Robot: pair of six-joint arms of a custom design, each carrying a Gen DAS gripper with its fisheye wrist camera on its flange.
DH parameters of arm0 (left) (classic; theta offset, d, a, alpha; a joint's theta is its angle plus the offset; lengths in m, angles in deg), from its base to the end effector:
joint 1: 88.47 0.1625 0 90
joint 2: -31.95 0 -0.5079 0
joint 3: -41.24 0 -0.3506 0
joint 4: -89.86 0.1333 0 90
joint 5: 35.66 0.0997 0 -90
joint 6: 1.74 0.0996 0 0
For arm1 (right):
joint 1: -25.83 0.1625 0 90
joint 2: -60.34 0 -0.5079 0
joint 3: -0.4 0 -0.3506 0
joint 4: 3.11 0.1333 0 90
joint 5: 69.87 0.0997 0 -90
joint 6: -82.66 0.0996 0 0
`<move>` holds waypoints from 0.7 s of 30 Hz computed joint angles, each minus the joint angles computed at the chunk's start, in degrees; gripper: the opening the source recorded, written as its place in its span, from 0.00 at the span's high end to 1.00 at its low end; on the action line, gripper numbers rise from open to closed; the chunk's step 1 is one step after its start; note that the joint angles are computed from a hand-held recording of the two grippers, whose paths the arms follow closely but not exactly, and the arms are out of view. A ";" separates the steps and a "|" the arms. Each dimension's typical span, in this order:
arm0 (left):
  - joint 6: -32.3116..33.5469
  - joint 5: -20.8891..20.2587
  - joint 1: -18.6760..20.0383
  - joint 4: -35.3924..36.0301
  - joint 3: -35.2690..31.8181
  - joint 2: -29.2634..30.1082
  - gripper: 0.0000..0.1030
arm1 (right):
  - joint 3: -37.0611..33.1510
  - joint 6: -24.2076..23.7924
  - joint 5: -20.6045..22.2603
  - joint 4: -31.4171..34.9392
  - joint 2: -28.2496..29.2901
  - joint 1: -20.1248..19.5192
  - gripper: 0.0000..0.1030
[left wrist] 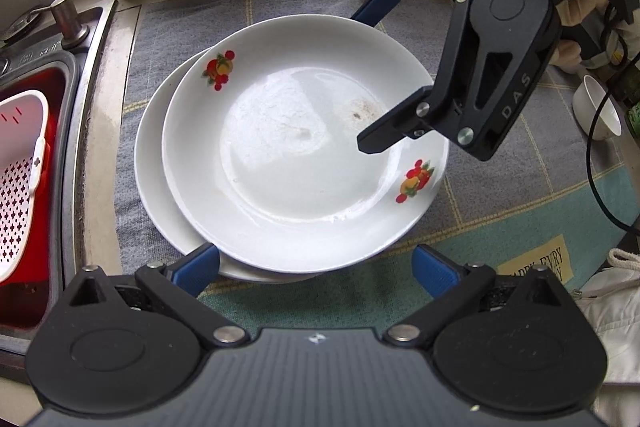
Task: Organize plates and bowls
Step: 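Lower the flower-print plate onto the stack and open both grippers, then move both grippers away from the stack toward the white bowls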
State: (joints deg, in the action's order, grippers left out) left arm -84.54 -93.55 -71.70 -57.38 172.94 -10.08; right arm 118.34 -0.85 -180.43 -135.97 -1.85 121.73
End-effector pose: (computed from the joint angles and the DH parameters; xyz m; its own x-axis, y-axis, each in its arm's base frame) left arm -0.3467 -0.2990 0.0273 -0.7982 -0.1297 -0.5883 0.1296 0.9167 -0.3779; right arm 0.1503 -0.4978 0.2088 -0.0048 -0.9831 -0.1830 -0.9287 -0.0635 0.3654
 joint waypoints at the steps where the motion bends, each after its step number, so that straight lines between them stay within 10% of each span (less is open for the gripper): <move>1: -0.33 0.12 -0.18 0.07 0.10 -0.01 0.02 | 0.12 -0.09 -0.07 -0.12 -0.06 0.03 0.00; 21: -24.72 9.76 -10.73 18.79 -0.83 3.26 0.01 | 8.16 -8.21 1.77 -14.63 -4.35 -1.62 0.00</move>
State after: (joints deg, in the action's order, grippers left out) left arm -109.26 -83.79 -82.43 -38.59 172.11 -6.81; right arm 126.50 -9.06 -178.65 -150.60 -6.21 120.11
